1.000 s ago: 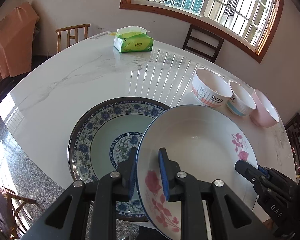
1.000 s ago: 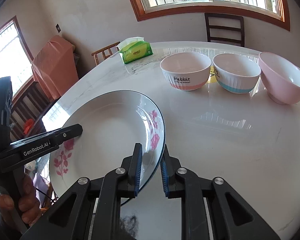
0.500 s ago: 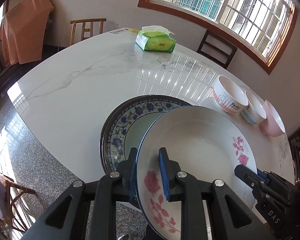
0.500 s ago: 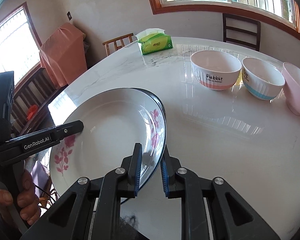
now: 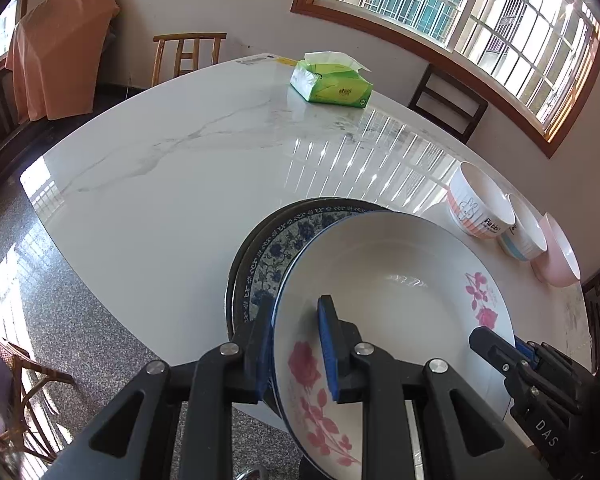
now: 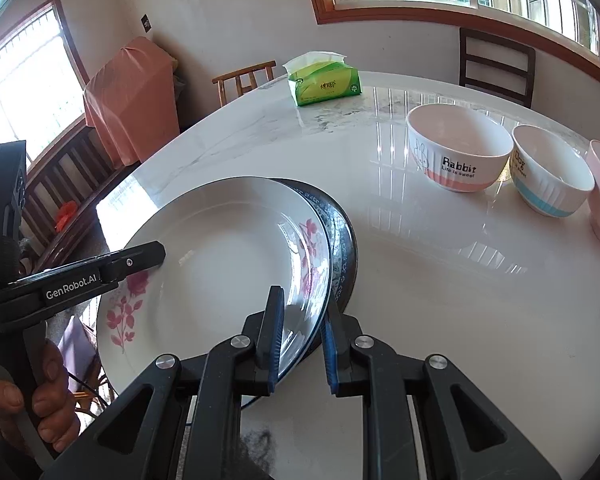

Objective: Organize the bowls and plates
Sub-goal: 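Lower the pink-flower plate onto the stacked floral plates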

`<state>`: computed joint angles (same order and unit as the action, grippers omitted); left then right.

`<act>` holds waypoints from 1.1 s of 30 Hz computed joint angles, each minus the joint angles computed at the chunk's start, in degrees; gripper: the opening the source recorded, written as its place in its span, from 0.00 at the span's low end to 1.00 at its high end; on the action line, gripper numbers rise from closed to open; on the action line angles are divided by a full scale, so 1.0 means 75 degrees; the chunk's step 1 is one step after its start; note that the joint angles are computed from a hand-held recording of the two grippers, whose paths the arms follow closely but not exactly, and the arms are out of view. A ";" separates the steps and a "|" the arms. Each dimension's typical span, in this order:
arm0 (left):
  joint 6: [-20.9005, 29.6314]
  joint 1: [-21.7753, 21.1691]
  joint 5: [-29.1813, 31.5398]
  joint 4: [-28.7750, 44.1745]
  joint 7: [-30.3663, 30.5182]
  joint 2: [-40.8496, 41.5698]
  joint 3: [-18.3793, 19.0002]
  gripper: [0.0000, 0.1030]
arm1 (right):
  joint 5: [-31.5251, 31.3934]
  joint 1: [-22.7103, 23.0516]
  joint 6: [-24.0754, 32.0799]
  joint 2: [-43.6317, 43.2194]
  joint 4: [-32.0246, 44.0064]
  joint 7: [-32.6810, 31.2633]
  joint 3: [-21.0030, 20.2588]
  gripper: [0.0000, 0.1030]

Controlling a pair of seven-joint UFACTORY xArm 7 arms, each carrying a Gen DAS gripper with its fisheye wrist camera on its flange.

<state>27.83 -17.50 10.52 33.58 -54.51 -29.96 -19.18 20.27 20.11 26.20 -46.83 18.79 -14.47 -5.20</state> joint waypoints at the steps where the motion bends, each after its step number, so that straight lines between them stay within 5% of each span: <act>1: 0.0001 0.0014 0.0009 0.0012 -0.0009 0.0019 -0.0003 0.21 | 0.0015 0.0023 -0.0031 0.0040 0.0014 0.0024 0.0018 0.17; 33: -0.0296 0.0170 0.0057 0.0071 0.0136 0.0504 0.0215 0.21 | -0.0153 0.0242 -0.0562 0.0451 0.0018 0.0186 0.0115 0.17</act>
